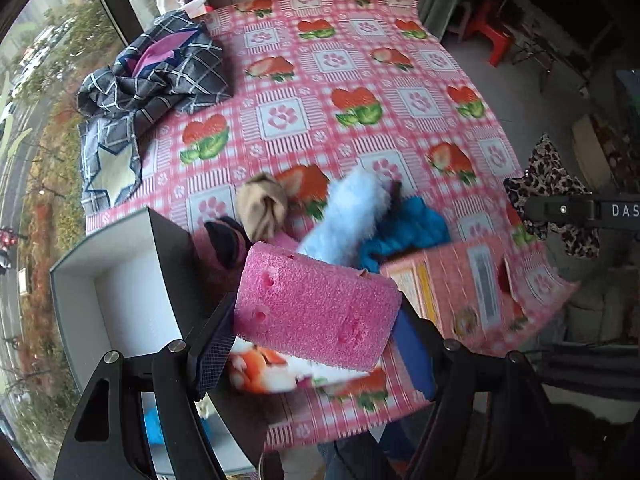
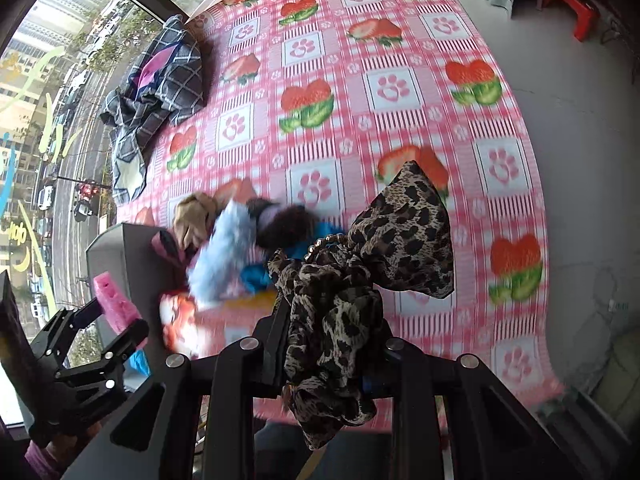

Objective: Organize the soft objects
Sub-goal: 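Carry the pink sponge and leopard-print scarf over the white box with both tools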

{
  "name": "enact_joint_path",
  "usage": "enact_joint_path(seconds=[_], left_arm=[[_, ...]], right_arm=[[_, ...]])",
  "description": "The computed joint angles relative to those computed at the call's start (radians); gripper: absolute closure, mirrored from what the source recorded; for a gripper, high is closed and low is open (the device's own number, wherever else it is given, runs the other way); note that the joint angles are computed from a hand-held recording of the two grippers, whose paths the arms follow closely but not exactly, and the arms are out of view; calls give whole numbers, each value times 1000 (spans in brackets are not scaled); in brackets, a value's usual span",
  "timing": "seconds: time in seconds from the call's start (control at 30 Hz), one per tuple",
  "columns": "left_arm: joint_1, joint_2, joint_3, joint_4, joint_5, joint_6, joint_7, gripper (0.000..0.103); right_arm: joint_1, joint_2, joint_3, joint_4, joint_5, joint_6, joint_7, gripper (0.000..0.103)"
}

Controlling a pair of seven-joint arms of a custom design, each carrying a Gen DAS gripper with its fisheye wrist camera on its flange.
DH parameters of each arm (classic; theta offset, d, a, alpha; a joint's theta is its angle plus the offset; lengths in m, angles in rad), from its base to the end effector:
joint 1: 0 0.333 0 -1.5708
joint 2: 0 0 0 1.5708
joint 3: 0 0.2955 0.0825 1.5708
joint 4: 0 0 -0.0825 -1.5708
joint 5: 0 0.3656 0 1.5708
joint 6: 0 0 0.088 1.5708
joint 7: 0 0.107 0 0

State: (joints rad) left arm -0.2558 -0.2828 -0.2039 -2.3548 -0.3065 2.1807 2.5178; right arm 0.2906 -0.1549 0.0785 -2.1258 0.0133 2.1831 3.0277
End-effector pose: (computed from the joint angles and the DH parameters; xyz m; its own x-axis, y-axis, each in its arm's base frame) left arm 0.4041 -0.2152 0.4378 -0.9460 -0.3202 0.0499 -0.3231 0.9199 -0.2222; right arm 0.4782 0.1870 0.4849 -0.8677 -0.4511 -0.2088 -0.4566 0.8893 -0.0237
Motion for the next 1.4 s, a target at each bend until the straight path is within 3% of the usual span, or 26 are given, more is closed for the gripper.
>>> enact_joint_path(seconds=[0.27,0.77,1.17,1.4], left_arm=[[26,-32,39,3,-50,-36,40,26],[122,12,82,64,-84,-20,5,26],[206,66,111,100,-72,26,-70,26],[242,96,122,118,-57,43,-112,26]], right_arm=[[43,73,34,114,-10,-34,43,76],[74,328,34,448,-11,-115,-117,76],[92,578,27,822,-14,-247,-283,76],[116,775,17,1137,-15,-367,-366,76]])
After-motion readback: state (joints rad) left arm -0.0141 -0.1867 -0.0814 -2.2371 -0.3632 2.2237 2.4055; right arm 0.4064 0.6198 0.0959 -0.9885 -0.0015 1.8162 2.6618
